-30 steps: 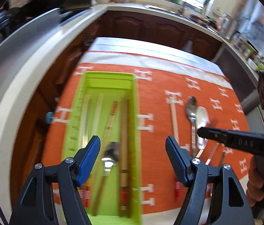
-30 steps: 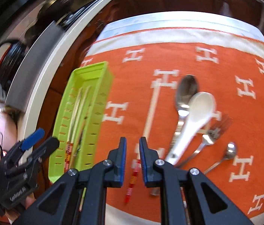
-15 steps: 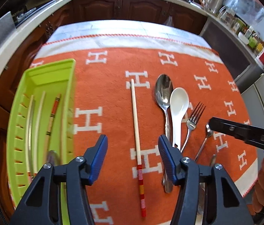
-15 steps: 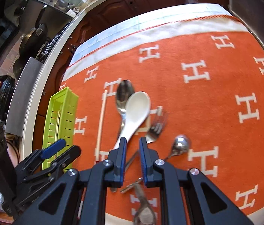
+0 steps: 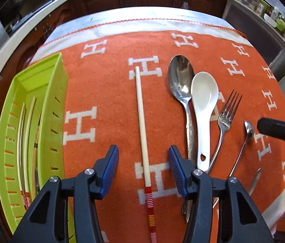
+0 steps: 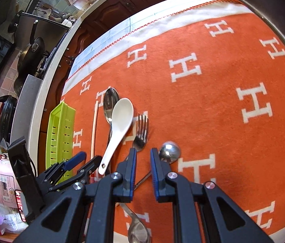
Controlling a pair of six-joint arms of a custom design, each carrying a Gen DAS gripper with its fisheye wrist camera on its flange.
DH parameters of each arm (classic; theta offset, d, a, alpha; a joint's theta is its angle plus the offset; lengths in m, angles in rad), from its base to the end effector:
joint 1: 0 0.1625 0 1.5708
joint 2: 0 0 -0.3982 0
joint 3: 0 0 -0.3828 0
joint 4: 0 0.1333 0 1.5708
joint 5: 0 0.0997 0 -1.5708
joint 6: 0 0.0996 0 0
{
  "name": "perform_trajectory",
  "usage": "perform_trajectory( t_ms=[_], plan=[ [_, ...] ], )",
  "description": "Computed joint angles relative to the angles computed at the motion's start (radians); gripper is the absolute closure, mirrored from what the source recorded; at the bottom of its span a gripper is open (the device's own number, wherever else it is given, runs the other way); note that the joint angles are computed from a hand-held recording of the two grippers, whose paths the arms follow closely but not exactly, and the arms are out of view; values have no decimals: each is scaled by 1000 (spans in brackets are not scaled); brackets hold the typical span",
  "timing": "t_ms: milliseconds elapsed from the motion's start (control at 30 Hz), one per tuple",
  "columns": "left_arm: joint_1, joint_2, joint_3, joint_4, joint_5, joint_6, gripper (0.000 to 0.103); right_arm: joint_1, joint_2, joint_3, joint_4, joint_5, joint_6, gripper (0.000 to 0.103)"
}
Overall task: Organize utensils
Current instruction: 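Grasp the last red-striped chopstick with the left tool, then carry the chopstick into the green tray and open the left tool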
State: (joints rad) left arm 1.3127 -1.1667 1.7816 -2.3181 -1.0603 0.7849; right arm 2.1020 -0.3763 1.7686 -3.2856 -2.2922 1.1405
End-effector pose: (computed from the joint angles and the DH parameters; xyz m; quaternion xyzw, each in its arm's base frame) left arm 0.0280 -0.6068 0.2348 0.4665 0.8455 0.0038 0.2599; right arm 0.3402 -0.4457 -0.1072 -0.3311 -0.8640 0.3592 0.1221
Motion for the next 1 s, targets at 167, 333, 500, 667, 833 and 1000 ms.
perform_trajectory(
  t_ms=[167,333,500,667,833,1000],
  plan=[
    [8,-1,-2,-18,-32,10,80,-2,21,29,-78,47,7,89],
    [16,6,-25,15,-69,-15,100,-10,50,49,-164,73,16,89],
    [27,15,-70,95,-92,-63,100,-18,73,39,-197,68,17,89],
    [25,-14,-118,180,-120,-91,100,-15,87,8,-185,33,4,89],
    [14,-62,-189,238,-175,-100,100,-10,88,-19,-126,-8,21,89],
    [14,-77,-280,252,-187,-95,100,-2,83,-52,-27,-54,50,89]
  ],
)
